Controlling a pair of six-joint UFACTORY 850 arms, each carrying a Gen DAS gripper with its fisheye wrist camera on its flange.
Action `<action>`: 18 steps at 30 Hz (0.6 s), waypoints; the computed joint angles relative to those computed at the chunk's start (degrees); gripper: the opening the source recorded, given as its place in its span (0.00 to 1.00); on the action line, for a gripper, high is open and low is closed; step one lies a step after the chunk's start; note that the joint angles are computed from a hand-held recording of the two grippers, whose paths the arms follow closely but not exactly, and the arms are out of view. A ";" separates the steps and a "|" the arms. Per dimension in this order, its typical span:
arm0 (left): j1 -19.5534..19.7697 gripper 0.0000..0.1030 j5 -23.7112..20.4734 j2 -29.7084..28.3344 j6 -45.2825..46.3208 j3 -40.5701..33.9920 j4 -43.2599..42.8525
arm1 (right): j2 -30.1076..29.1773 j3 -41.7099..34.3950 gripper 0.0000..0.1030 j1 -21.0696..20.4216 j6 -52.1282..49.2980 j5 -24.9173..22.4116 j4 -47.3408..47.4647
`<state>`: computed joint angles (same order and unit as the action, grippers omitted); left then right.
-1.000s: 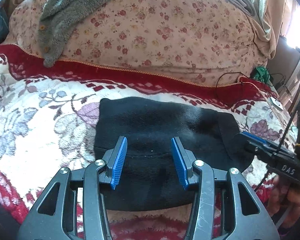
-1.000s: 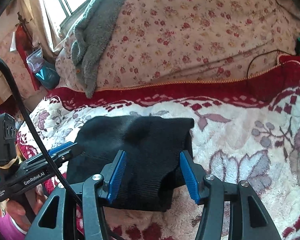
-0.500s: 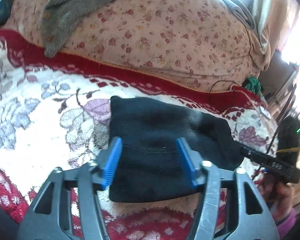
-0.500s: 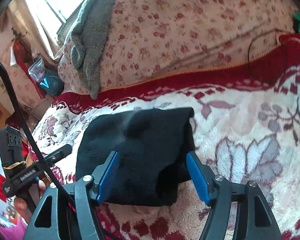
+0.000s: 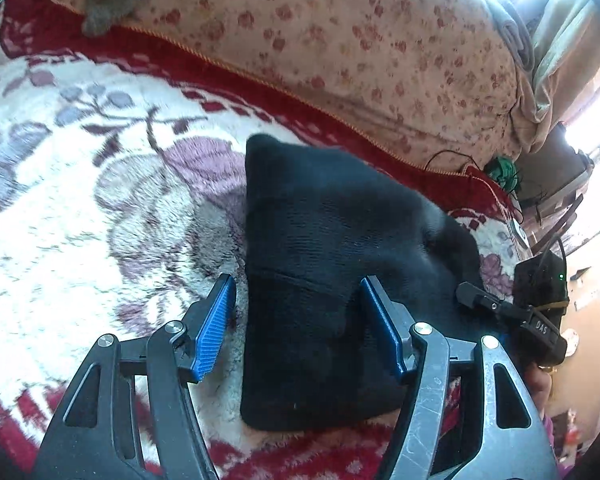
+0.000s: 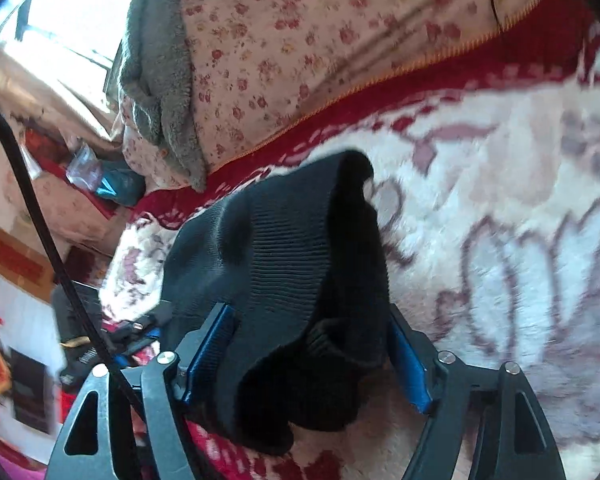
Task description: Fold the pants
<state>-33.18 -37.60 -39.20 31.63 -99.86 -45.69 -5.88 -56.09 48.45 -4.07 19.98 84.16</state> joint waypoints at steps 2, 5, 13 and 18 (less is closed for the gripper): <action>-0.03 0.73 -0.48 -1.01 -0.04 -0.77 -1.57 | -0.47 0.07 0.74 -0.11 4.80 0.50 -5.33; -0.22 0.74 -0.31 -2.10 0.38 -1.54 -3.31 | -2.41 -2.23 0.65 0.03 -0.24 0.60 -3.07; -1.68 0.39 3.19 -0.66 1.78 -0.81 -0.42 | -2.62 -4.78 0.42 1.65 -12.17 4.55 6.17; -0.42 0.36 5.22 3.13 4.47 1.25 -2.12 | -3.77 -9.21 0.41 1.79 -17.34 4.55 7.88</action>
<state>-33.60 -32.38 -36.07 36.09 -98.61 -47.81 -9.65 -65.29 50.24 -21.41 24.53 92.04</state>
